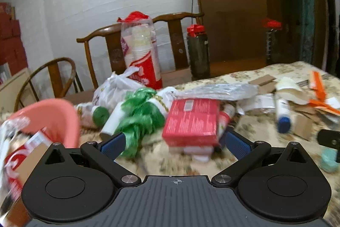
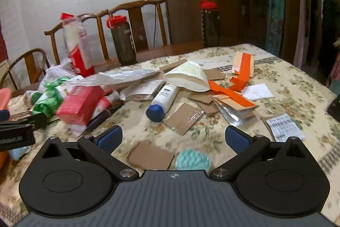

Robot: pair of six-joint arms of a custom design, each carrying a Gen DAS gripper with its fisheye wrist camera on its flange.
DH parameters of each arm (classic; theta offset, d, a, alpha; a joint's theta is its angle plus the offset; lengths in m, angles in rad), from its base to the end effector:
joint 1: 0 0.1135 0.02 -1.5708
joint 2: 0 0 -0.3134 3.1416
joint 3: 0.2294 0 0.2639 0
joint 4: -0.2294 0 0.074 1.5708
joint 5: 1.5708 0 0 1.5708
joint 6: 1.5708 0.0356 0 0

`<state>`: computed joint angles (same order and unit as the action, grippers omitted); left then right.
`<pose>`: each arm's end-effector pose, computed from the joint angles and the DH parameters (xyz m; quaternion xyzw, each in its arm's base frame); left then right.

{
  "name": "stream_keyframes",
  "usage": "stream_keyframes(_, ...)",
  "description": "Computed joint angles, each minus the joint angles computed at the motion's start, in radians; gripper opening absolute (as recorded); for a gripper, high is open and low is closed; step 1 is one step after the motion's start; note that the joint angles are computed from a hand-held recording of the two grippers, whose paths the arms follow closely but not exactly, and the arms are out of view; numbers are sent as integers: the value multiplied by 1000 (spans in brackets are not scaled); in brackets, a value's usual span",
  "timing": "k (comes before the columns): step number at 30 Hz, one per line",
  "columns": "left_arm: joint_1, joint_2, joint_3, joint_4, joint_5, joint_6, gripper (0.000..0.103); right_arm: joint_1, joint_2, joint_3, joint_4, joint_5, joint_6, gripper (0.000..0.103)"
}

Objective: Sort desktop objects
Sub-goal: 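Move the right gripper to the white blue-capped bottle while the left approaches the red box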

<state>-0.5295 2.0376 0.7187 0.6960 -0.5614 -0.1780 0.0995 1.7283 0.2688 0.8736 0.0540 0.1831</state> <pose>0.3270 -0.1694 0.0987 0.0250 0.8639 0.0793 0.4968 0.2476 0.0228 0.1137 0.0496 0.8796 0.0430 0.4713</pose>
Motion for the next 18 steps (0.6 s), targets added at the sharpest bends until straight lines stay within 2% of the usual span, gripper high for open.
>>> stream_keyframes(2, 19, 52, 82, -55, -11, 6, 103, 0, 63, 72, -30, 22, -20, 103)
stream_keyframes(7, 68, 165, 233, -129, 50, 19, 103, -2, 170, 253, -177, 29, -24, 102)
stream_keyframes(12, 104, 215, 295, -141, 144, 20, 103, 16, 249, 374, -254, 75, -10, 102)
stream_keyframes(18, 104, 224, 289, -111, 137, 40, 103, 32, 289, 422, -271, 88, 4, 102)
